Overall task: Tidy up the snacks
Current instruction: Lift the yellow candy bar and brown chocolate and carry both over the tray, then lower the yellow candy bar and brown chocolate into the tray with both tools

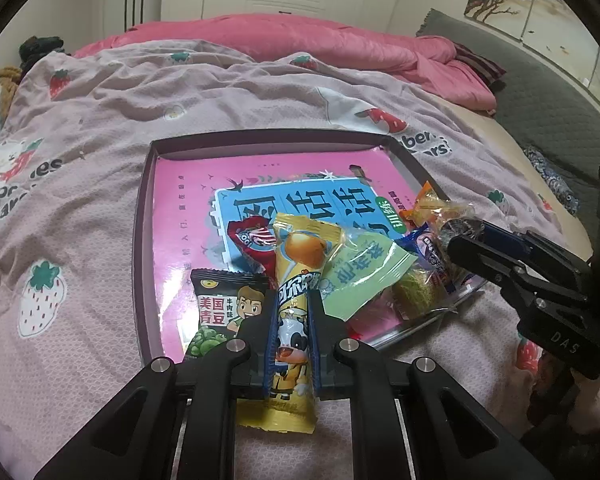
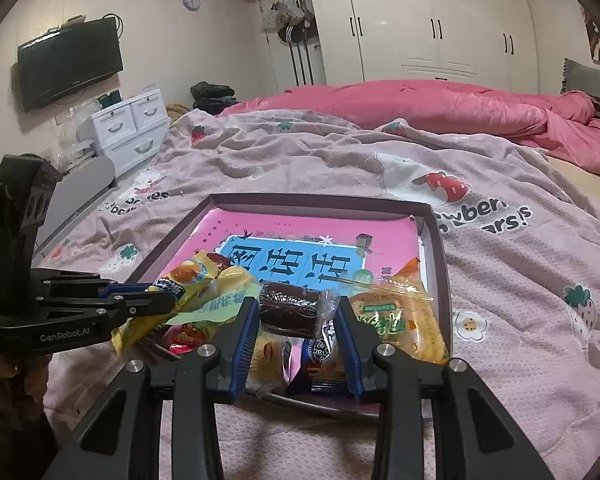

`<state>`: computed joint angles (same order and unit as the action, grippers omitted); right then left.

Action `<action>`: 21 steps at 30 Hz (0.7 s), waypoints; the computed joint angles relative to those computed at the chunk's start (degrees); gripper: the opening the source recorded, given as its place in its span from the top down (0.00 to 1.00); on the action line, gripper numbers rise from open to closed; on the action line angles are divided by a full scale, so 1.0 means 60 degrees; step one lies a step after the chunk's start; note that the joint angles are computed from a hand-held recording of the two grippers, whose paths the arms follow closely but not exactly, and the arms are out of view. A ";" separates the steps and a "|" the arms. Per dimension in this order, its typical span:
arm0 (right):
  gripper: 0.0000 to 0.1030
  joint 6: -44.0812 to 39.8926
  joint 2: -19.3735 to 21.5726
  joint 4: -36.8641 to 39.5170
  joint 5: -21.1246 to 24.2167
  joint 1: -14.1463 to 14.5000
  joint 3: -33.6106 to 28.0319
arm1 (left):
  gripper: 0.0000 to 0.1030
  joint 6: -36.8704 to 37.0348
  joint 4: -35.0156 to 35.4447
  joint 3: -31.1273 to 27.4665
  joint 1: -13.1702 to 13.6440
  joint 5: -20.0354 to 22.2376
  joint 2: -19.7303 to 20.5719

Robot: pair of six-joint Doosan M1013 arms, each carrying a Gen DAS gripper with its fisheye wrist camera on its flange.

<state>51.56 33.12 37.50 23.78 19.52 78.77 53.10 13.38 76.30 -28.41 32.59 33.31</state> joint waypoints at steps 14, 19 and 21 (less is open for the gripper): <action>0.62 0.0969 -0.0025 -0.1072 -0.0016 0.0075 0.0096 | 0.85 0.0187 -0.0257 -0.0003 0.0034 -0.0021 0.0018; 0.62 0.0636 -0.0039 -0.1018 -0.0045 0.0146 0.0152 | 0.84 0.0211 -0.0355 -0.0013 0.0048 -0.0002 0.0024; 0.62 0.0350 -0.0011 -0.0813 -0.0011 0.0158 0.0112 | 0.84 0.0211 -0.0376 0.0007 0.0053 -0.0026 0.0012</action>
